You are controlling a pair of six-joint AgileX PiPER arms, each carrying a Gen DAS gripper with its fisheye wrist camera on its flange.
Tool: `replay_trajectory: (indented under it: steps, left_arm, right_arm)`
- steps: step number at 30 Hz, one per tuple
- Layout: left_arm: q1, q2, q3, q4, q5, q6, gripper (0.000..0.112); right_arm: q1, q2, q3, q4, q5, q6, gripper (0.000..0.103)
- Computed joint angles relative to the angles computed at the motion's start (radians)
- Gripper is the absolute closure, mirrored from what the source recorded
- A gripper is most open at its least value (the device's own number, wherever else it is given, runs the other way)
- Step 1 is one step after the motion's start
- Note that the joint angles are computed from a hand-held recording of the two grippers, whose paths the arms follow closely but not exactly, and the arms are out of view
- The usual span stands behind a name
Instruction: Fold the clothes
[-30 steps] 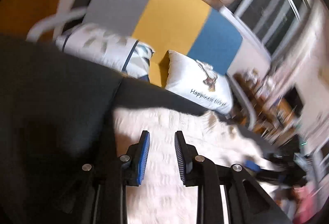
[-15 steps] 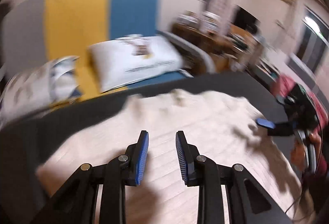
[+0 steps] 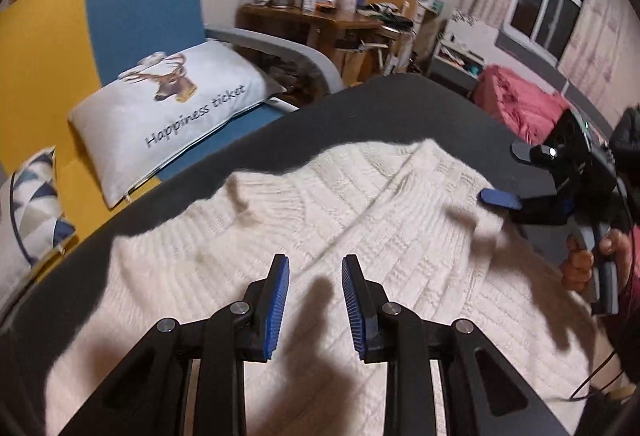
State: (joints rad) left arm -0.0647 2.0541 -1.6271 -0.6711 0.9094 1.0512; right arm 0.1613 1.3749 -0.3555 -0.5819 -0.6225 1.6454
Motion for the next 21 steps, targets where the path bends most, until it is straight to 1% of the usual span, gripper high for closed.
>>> replay_trajectory:
  steps: [3,6,7,8,9,10,11,12,14,16,17,18,19,20,21]
  left_arm:
    - [-0.033,0.035,-0.03,0.074,0.004,-0.037,0.085]
    - [-0.04,0.023,0.012,0.072,-0.033,-0.019,0.085]
    - [-0.038,0.018,0.025,0.062,-0.042,-0.016,0.086]
    - [-0.033,0.017,0.03,0.051,-0.039,-0.017,0.092]
    - [-0.027,0.01,0.042,0.032,-0.043,-0.01,0.096]
    - [-0.02,0.0,0.063,0.009,-0.054,0.005,0.101]
    - [-0.016,-0.015,0.089,-0.01,-0.073,0.018,0.102]
    - [-0.014,-0.031,0.12,-0.028,-0.099,0.029,0.103]
    - [-0.012,-0.06,0.169,-0.07,-0.139,0.052,0.104]
    - [-0.005,-0.095,0.224,-0.148,-0.177,0.113,0.104]
    - [-0.003,-0.112,0.25,-0.185,-0.2,0.142,0.104]
    - [-0.01,-0.123,0.263,-0.181,-0.234,0.136,0.104]
    - [-0.022,-0.111,0.251,-0.138,-0.252,0.091,0.104]
    - [-0.037,-0.081,0.213,-0.054,-0.243,0.005,0.104]
    - [-0.047,-0.054,0.181,-0.001,-0.231,-0.053,0.104]
  right_arm:
    - [-0.024,0.068,-0.047,-0.143,-0.036,0.099,0.022]
    - [0.006,0.08,-0.114,-0.261,0.034,0.138,0.022]
    - [0.029,0.081,-0.14,-0.296,0.083,0.153,0.024]
    - [0.053,0.084,-0.167,-0.334,0.142,0.176,0.032]
    - [0.069,0.088,-0.187,-0.368,0.188,0.202,0.045]
    - [0.081,0.093,-0.203,-0.406,0.226,0.233,0.054]
    - [0.092,0.098,-0.219,-0.45,0.263,0.27,0.073]
    - [0.103,0.098,-0.228,-0.47,0.292,0.286,0.087]
    - [0.125,0.087,-0.227,-0.431,0.335,0.247,0.088]
    - [0.146,0.078,-0.226,-0.378,0.373,0.191,0.088]
    - [0.137,0.079,-0.215,-0.337,0.349,0.157,0.085]
    - [0.112,0.087,-0.195,-0.302,0.285,0.143,0.08]
    - [0.083,0.1,-0.174,-0.281,0.215,0.139,0.074]
    - [0.07,0.111,-0.159,-0.26,0.179,0.127,0.066]
    - [0.068,0.116,-0.15,-0.232,0.161,0.094,0.066]
